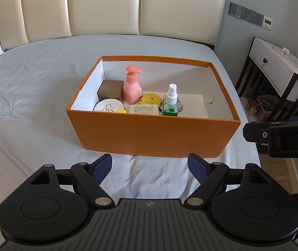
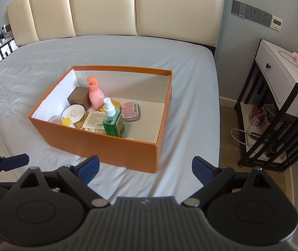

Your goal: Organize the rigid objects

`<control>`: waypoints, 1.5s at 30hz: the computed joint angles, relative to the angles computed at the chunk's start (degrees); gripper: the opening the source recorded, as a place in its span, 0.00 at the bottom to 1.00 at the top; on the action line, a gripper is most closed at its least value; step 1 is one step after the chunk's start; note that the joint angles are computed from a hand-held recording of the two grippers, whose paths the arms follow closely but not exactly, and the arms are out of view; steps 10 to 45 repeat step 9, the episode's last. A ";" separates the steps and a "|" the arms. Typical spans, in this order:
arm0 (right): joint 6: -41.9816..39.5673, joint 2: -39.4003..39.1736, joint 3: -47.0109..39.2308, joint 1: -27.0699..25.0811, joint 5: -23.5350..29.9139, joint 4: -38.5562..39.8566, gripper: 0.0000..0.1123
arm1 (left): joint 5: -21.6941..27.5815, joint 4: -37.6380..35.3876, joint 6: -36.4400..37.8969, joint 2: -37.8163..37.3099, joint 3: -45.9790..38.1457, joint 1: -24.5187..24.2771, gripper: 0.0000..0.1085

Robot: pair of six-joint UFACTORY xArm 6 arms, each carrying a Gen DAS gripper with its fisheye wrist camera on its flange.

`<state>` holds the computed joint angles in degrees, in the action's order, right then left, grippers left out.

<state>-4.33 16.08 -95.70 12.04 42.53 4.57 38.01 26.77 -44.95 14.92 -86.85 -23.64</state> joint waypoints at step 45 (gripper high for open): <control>0.07 -0.05 0.09 0.02 -0.03 0.00 0.83 | -0.37 -0.14 0.22 -0.23 0.31 -0.18 0.88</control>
